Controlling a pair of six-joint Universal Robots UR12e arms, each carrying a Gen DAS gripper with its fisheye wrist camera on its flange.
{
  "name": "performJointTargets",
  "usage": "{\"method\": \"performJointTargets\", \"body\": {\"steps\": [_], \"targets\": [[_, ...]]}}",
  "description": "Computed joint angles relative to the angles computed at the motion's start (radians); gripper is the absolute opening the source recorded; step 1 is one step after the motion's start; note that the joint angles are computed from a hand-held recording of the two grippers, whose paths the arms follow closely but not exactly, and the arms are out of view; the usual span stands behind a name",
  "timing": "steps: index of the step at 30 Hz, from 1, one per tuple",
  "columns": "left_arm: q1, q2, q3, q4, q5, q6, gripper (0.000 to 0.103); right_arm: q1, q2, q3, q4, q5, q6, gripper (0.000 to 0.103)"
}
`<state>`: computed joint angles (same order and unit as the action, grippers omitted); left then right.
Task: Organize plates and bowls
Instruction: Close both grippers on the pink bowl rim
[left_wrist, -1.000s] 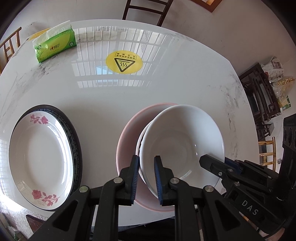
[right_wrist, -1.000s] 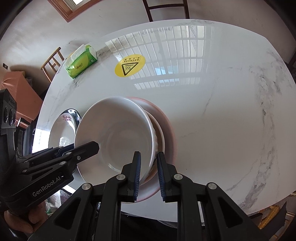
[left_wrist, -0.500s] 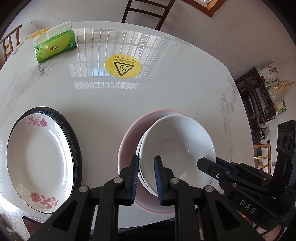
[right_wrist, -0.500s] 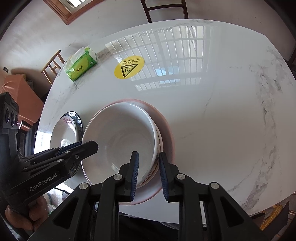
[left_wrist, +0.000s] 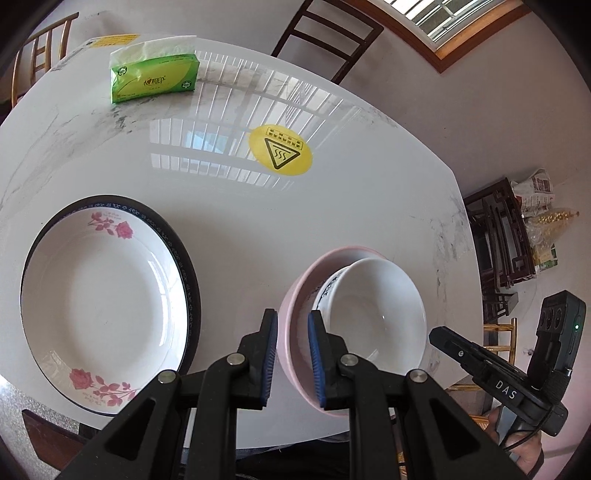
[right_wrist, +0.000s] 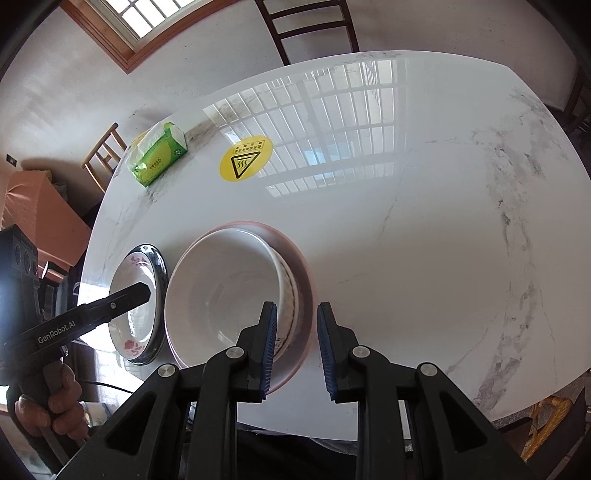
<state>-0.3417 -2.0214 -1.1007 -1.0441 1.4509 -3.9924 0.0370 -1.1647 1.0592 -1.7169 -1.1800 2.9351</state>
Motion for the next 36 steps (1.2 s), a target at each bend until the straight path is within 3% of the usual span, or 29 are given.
{"method": "performJointTargets", "body": {"steps": [10,30,36], "targets": [[0.005,-0.015,0.0,-0.013,-0.044,-0.026,0.017,-0.008,0.012,0.004,0.027,-0.012,0.024,0.022],[-0.002,-0.064,0.045,-0.069,-0.056,-0.027,0.017,0.017,0.045,-0.015,0.046,-0.065,0.0,0.022],[-0.005,-0.062,0.034,-0.051,-0.052,-0.029,0.017,0.02,0.047,-0.009,0.025,-0.072,-0.003,0.023]]}}
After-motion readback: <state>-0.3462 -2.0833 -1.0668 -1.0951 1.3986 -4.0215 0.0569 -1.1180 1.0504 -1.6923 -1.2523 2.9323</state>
